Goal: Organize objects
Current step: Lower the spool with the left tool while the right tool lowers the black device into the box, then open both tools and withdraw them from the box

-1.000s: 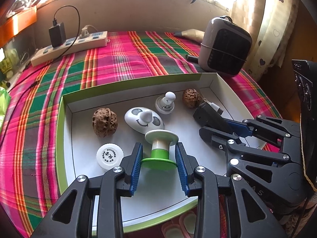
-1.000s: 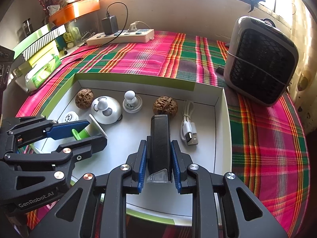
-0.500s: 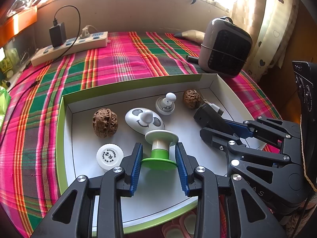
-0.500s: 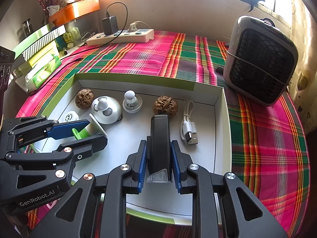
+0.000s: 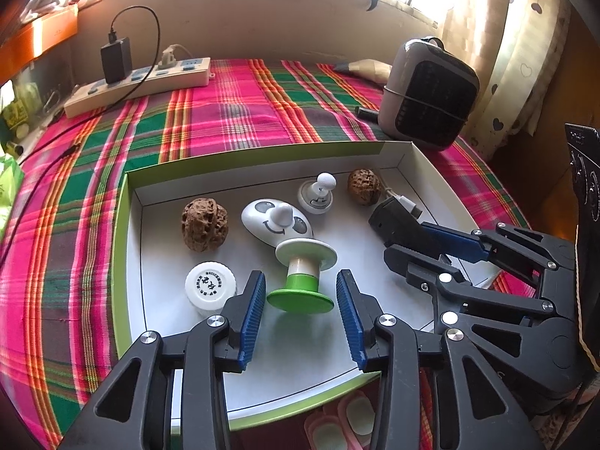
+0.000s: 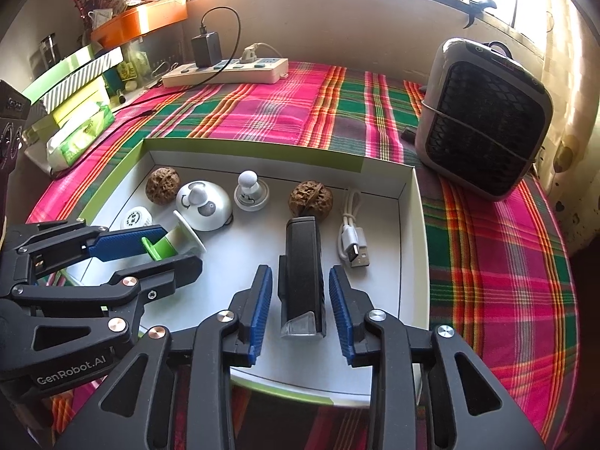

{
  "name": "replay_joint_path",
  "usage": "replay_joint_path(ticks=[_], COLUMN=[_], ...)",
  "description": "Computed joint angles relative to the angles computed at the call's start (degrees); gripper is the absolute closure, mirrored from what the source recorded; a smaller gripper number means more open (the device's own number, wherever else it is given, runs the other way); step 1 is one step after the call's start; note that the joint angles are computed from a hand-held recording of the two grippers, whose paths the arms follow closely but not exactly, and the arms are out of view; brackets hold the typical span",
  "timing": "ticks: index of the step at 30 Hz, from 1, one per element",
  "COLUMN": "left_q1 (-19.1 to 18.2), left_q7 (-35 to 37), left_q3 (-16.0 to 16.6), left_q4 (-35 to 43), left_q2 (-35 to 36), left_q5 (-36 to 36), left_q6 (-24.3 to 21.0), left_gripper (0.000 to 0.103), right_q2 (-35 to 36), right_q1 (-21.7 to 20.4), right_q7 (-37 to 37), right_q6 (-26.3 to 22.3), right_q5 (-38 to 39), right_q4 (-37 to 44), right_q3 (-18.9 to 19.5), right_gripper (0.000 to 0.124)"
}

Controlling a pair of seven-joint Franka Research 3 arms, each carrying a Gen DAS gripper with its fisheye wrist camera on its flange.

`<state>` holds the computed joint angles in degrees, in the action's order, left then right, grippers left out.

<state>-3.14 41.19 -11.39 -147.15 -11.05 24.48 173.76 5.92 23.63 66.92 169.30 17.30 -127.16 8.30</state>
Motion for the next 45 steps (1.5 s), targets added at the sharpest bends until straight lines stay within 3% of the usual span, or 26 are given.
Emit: replay_joint_path(ticks=[15,23,28,37,45], left_q1=[1.53,1.72,2.45,-0.51,-4.53], left_q7=[-3.44,-4.36,-5.48,-5.00,-2.70], left_q3=[-2.26,-3.27,-4.59,-3.75,-2.56], left_q4=[-4.31,-7.74,-10.00,-15.63,-18.37], left_q2=[-5.96,-10.57,-13.68,-20.17,-20.81], left_q5=[1.57,1.26,1.06,-1.35,-3.75], left_q6=[1.52,2.21,2.72,2.94,2.96], left_gripper=[0.065,0.065,0.065,0.065,0.063], right_q2=[-4.26,-7.34,-9.50,-14.05,-16.44], right_q1=[0.53,1.28,2.97,8.03,13.17], right_q7=[1.72,0.39,-3.68,-10.49,-14.79], right_q6=[3.22,5.34,6.35,9.35,10.84], right_q5=[0.53,3.42,9.22,18.98,24.47], right_q4=[-4.91,-8.43,-10.48,-15.00,-18.01], right_q3=[0.11,0.35,-0.14,-2.58,-5.76], right_gripper=[0.090,0.090,0.090,0.090,0.090])
